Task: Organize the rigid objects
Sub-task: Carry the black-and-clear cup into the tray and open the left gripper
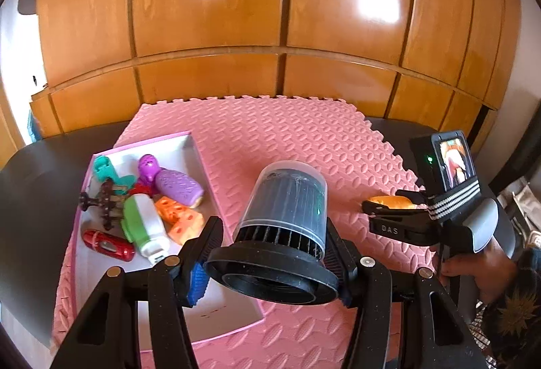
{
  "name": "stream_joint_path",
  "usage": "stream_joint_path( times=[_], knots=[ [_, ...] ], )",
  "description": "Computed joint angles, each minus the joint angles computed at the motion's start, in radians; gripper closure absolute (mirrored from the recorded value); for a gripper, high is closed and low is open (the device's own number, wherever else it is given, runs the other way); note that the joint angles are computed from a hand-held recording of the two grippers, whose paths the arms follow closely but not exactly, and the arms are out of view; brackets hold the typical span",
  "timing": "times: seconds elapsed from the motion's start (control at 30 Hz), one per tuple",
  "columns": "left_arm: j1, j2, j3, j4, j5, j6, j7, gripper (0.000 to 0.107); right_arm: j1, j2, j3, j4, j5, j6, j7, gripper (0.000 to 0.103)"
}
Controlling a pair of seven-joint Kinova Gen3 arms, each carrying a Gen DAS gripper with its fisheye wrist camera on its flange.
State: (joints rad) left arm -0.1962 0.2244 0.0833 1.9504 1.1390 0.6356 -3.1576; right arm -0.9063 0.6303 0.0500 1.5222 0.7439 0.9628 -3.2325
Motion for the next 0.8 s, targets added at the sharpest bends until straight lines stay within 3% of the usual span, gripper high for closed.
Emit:
stream_joint_path(
  times=[0.2, 0.57, 0.8],
  knots=[
    [-0.015, 0.006, -0.011, -0.011, -0.001, -0.012, 0.018, 0.050, -0.019, 0.030, 0.001, -0.046, 0.012, 0.067, 0.042, 0.038],
    [-0.060, 0.023, -0.023, -0.031, -0.019, -0.056, 0.057, 0.050, -0.017, 0.029, 0.000, -0.044, 0.011, 0.064, 0.039, 0.038],
    [-0.113, 0.077, -0.033, -0.095, -0.110, -0.060, 0.193, 0.050, -0.017, 0.032, 0.000, -0.050, 0.009, 0.072, 0.046, 0.038]
  ],
)
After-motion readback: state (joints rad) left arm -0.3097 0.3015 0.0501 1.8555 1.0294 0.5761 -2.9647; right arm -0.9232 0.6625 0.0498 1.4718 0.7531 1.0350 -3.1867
